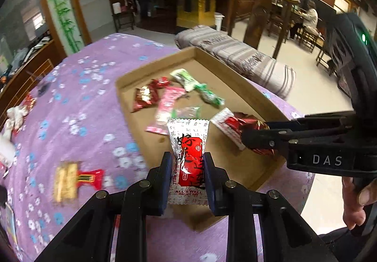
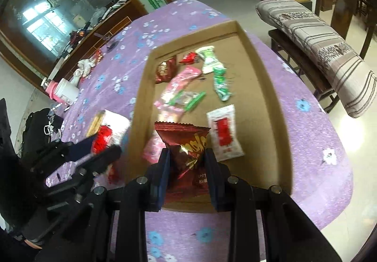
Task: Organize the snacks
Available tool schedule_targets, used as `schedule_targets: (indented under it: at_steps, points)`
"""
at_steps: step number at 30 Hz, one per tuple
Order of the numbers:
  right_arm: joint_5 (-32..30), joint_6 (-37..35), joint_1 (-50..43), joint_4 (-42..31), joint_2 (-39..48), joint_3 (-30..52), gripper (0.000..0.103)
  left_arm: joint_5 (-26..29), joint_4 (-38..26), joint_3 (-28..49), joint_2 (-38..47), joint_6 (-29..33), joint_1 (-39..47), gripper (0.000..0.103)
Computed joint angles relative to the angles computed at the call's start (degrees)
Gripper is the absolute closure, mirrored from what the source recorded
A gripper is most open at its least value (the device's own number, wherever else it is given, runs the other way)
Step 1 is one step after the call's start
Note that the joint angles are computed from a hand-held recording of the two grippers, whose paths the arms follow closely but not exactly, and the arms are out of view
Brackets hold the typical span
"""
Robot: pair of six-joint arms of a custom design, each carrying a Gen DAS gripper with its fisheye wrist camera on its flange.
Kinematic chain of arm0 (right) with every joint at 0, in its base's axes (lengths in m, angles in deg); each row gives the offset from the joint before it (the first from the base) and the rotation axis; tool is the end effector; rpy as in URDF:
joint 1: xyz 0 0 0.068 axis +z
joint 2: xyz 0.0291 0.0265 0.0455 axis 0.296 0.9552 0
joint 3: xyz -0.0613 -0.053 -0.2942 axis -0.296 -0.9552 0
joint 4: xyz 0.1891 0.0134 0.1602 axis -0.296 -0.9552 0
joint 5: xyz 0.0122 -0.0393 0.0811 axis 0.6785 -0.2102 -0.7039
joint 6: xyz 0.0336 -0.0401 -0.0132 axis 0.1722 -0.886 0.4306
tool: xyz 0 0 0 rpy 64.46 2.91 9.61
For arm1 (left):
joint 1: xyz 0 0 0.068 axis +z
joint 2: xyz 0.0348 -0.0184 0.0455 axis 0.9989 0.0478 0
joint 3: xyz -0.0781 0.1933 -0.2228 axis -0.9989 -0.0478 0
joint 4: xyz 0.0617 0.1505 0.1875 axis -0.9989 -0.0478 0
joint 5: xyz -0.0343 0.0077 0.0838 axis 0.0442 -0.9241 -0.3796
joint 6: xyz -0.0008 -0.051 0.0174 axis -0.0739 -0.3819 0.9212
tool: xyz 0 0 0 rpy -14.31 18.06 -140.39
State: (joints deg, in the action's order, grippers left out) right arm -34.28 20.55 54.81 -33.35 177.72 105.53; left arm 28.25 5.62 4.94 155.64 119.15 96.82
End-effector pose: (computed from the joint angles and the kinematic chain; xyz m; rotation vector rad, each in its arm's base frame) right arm 0.2534 0.1808 0.1964 0.7911 2.4413 0.2945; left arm 0.3487 0.0389 0.2051 1.3568 2.1882 -0.4178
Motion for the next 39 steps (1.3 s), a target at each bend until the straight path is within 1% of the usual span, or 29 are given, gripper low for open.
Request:
schedule_targets:
  at_steps: [5, 15, 23, 31, 39]
  points:
    - [-1.9, -1.6, -2.1, 0.4, -0.4, -1.8, 0.075, -1.5, 3.8, -3.8, -0.6, -1.7, -3.4, 0.077]
    - [-4.5, -4.8, -5.5, 0.7, 0.3, -3.0, 0.075, -3.4, 9.1, -7.1, 0.5, -4.5, -6.9, 0.077]
    - [-6.1, -6.3, -7.3, 1.5, 1.4, -3.6, 0.075, -3.9, 11.2, -8.6, 1.3, -5.4, -8.2, 0.077]
    - [-6.4, -8.5, -8.6, 1.1, 3.7, -1.7, 0.075, -4.2, 12.6, -8.8, 3.0, -5.8, -8.8, 0.077]
    - [-7.0, -10.5, -10.6, 2.4, 6.0, -0.5, 0.075, -5.2, 15.8, -9.0, 5.0, -7.3, -9.6, 0.077]
